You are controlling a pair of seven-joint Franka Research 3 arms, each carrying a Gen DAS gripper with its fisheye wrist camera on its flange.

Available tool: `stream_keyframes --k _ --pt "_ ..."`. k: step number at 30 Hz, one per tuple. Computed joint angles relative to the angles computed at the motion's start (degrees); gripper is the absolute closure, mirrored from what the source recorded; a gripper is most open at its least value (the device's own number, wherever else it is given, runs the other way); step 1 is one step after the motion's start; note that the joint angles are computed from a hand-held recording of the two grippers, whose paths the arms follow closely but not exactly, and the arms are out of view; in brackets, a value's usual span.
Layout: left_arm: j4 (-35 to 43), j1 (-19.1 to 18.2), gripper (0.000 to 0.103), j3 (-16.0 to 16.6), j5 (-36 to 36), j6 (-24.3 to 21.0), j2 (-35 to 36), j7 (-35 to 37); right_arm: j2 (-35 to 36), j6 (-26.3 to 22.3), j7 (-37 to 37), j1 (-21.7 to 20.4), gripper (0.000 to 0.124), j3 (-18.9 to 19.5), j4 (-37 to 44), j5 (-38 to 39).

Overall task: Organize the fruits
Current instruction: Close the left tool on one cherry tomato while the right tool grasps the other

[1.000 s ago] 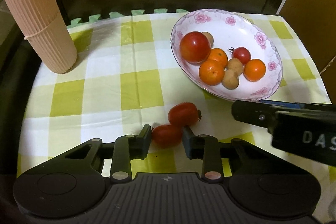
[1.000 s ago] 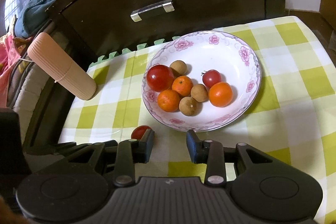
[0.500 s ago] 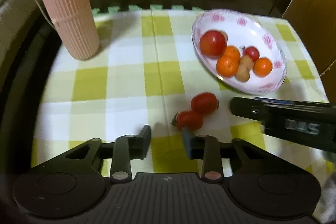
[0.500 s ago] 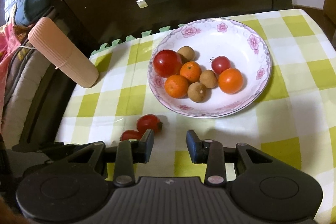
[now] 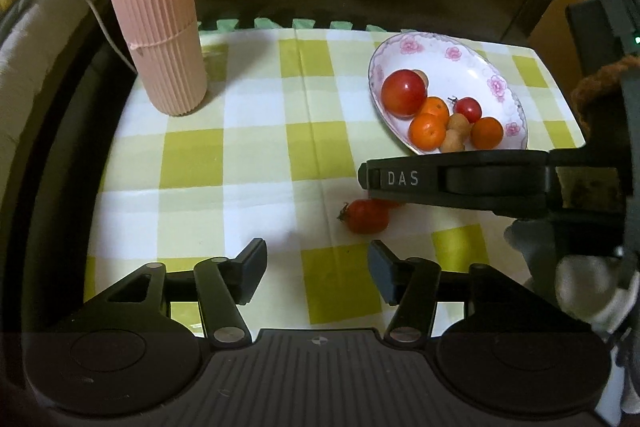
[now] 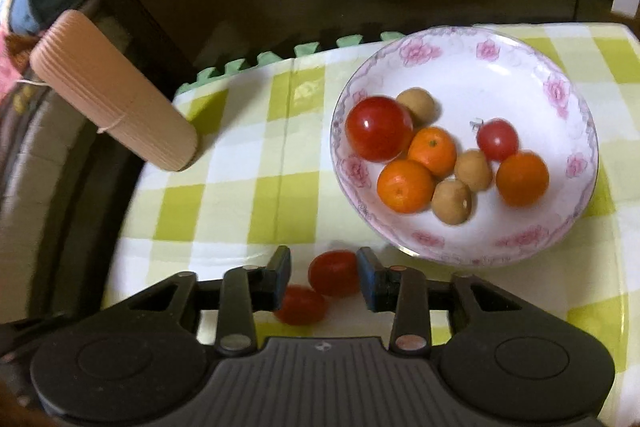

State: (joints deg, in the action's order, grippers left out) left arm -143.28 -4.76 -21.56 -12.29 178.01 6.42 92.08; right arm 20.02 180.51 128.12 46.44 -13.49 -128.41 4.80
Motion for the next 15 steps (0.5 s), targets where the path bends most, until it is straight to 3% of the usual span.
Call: stream_keyframes --k 2,4,6,7,10,13,15 --pt "0.26 -0.17 0.039 0.42 0.36 -0.73 0.24 -0.56 0.68 -2.55 2.15 4.31 0.085 -4.37 1.35 -1.99" --pt "0.11 -0.23 0.038 0.53 0.5 -1.1 0.15 -0.51 0.42 -4.87 3.31 4.91 0.086 -4.98 1.92 -4.4" --pt "-0.19 -0.52 0.036 0.67 0.83 -1.03 0.02 -0.26 0.13 -8.51 3.76 3.76 0.086 -3.85 2.54 -5.8" --pt "-0.25 -0.52 0.036 0.55 0.68 -0.98 -0.01 -0.02 -0.29 -8.03 5.15 3.81 0.086 -4.03 1.58 -6.6" --pt "-0.17 0.68 0.035 -1.14 -2.61 -1.04 -0.17 2.66 -2.84 -8.33 3.8 -1.79 0.086 1.36 -1.02 -5.11" --pt "-0.02 2.06 0.032 -3.22 -7.99 -0.84 -0.45 6.7 -5.15 -12.19 9.01 1.63 0.086 -2.58 -2.49 -13.84" --pt "0.3 2.9 0.031 -4.69 -13.2 -0.66 -0.6 10.62 -6.68 -14.93 10.62 1.35 0.086 -2.48 -3.42 -16.74"
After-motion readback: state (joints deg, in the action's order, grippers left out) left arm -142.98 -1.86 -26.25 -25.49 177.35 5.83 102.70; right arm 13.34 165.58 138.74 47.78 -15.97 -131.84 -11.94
